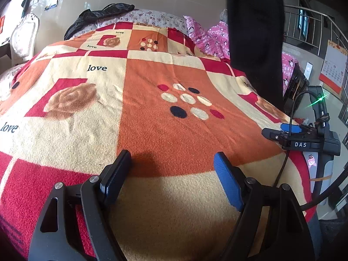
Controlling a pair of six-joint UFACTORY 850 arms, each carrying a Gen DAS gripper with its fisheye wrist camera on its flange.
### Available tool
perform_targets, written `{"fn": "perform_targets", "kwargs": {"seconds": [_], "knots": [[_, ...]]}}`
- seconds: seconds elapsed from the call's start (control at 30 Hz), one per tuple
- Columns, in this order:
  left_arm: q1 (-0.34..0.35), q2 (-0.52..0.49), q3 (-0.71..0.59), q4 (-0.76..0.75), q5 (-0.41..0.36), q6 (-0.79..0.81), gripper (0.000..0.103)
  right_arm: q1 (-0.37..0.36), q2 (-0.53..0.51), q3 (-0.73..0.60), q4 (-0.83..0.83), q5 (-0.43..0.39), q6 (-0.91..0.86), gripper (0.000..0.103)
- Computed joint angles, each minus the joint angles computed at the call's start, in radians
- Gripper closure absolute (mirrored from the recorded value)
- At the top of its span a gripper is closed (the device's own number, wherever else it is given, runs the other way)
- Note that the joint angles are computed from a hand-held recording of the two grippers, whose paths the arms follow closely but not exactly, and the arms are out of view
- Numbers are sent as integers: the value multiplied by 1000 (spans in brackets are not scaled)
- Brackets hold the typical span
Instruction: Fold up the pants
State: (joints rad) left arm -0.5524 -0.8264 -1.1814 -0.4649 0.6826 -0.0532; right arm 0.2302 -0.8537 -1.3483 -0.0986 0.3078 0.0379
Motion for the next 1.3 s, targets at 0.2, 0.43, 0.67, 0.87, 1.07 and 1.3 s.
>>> {"fn": "perform_targets", "kwargs": {"seconds": [0.2, 0.43, 0.67, 0.87, 1.07, 1.3], "knots": [[3, 2, 4, 18, 1, -15, 24, 0, 0, 0, 0, 1, 0, 0], [10, 8, 14, 55, 6, -55, 24, -2, 3, 6, -5, 5, 4, 0], [8, 7, 15, 50, 11, -54, 24, -1, 2, 5, -4, 4, 3, 0], [5, 5, 14, 39, 19, -45, 24, -1, 2, 5, -3, 4, 3, 0], [1, -1, 11, 27, 32, -39, 24, -1, 3, 8, -4, 10, 4, 0], [-14, -6, 0, -49, 26, 25, 24, -1, 4, 11, -5, 7, 4, 0]]}}
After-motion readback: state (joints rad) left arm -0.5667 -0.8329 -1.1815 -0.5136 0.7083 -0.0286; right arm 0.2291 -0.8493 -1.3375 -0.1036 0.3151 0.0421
